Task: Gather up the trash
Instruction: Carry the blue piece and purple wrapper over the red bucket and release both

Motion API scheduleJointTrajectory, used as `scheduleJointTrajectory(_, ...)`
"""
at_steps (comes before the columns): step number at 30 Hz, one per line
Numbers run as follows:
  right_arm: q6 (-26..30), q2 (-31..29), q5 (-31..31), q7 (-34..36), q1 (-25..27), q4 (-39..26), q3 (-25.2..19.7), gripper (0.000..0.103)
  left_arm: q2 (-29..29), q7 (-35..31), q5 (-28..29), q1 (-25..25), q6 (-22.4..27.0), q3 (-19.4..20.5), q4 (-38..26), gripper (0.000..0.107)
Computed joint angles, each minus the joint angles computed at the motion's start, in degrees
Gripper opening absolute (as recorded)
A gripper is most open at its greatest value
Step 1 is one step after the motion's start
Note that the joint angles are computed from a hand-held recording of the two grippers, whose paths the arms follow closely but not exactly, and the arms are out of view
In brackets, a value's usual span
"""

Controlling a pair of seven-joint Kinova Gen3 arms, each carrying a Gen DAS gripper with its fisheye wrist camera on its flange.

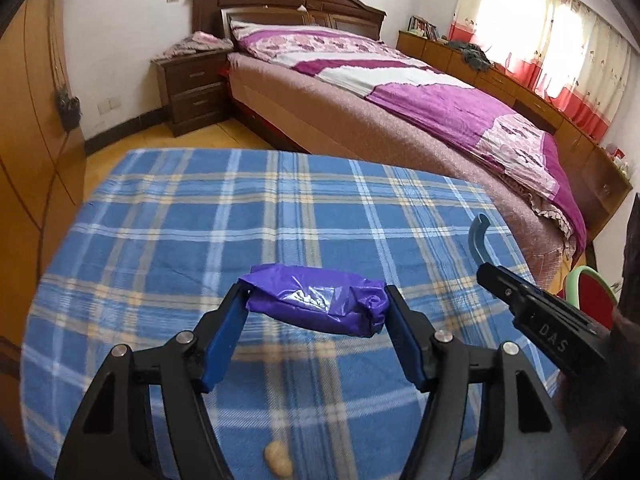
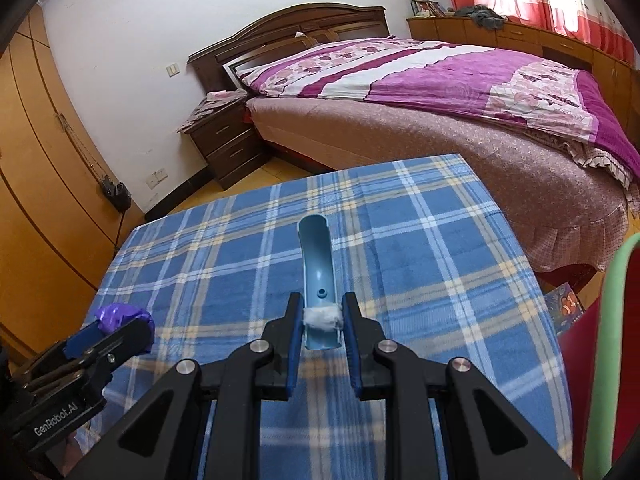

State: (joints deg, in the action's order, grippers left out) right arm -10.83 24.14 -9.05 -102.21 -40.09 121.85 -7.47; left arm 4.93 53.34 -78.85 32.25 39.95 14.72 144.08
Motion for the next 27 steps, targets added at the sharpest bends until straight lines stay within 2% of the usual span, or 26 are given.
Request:
scheduleJointTrajectory(6,-0.6,-5.5,-2.5,1.6,-3.2,4.8,2.9,0.021,-1.4,-0.3,4.0,3.2,3.5,2.3,-0.5,0.068)
scheduleJointTrajectory(15,-2.7,-14.4,-13.0,9.3,-5.7,13.1,5.7,0.021,-0.1,-0.4,6.5,8.1,7.0,4.6,-3.3,0.068)
scheduleJointTrajectory(23,-5.0,-21.6,-22.8,16.0,-2.2,20.4,3.4,0.021,2.5,-1.8,6.7,13.1,10.2,5.3,-7.7,0.068)
scheduleJointTrajectory(27,-5.9,-23.9,-21.0,13.6,2.1,23.2,1.6,0.021,3.9,-3.0,6.2,15.0,10.7,5.0,-10.0,0.068)
